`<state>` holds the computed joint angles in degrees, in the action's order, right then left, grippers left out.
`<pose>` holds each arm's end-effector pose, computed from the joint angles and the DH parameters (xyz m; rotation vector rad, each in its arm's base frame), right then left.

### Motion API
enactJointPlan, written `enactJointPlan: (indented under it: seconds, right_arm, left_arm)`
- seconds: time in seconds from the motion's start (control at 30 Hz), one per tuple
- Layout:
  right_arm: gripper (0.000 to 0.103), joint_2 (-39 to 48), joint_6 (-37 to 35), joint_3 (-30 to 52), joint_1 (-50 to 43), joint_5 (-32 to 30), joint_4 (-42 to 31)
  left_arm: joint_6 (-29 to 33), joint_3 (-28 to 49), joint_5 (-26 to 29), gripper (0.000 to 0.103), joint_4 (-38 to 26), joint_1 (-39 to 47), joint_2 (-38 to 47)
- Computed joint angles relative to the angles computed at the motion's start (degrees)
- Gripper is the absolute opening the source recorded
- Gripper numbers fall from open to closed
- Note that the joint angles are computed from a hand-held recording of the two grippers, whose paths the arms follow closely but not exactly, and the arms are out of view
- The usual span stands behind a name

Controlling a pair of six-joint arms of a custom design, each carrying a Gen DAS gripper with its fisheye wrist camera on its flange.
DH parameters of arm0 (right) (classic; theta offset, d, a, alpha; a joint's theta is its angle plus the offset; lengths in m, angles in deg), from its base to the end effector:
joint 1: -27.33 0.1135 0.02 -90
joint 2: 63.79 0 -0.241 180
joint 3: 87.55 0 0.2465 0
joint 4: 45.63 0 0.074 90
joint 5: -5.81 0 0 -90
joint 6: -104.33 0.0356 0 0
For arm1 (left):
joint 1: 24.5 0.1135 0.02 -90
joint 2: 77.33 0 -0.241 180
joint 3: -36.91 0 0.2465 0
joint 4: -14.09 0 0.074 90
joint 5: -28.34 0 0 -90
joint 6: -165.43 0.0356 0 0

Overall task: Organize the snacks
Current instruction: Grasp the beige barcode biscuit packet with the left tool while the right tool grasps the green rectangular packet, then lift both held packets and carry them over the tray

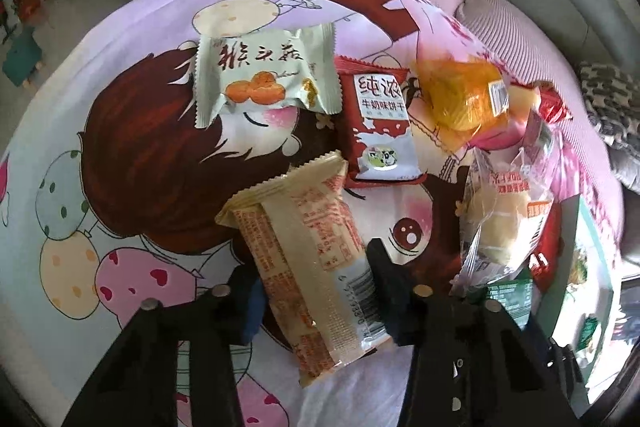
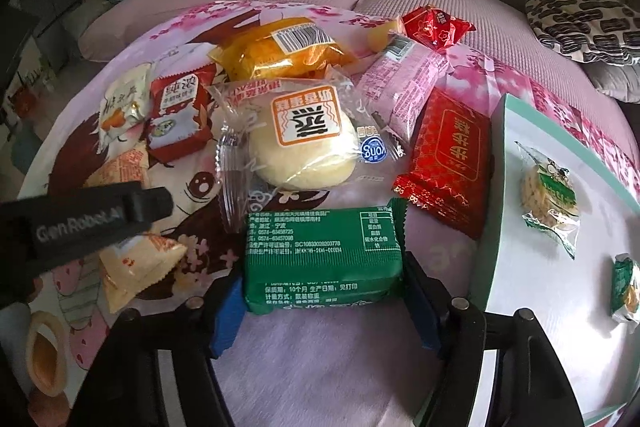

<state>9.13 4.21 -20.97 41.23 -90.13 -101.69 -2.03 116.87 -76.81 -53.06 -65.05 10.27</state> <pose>0.2368 0.0624 0.2197 -0.5865 2.5940 0.1594 0.2208 -0.1767 0.2169 -0.9259 2.6187 -0.1277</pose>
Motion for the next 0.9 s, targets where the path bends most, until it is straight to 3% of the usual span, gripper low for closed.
enactJointPlan:
  seconds: [0.37,0.73,0.9]
  right_arm:
    - [0.07,-4.28,0.65,0.83,-0.75,-1.96,-1.65]
    - [0.07,-9.03,1.22,4.42,-5.61,-7.35,-5.6]
    - [0.07,-8.62,0.79,5.2,-8.33,-8.23,-6.8]
  left_arm:
    - [-1.73,-0.76,-2.24,0.037,-0.91,-1.44,-4.58]
    - [-5.44,2.3,-12.69,0.037,-7.25,-7.33,-11.27]
    - [-2.91,4.78,-13.0,0.037,-6.64,-8.11,-9.66]
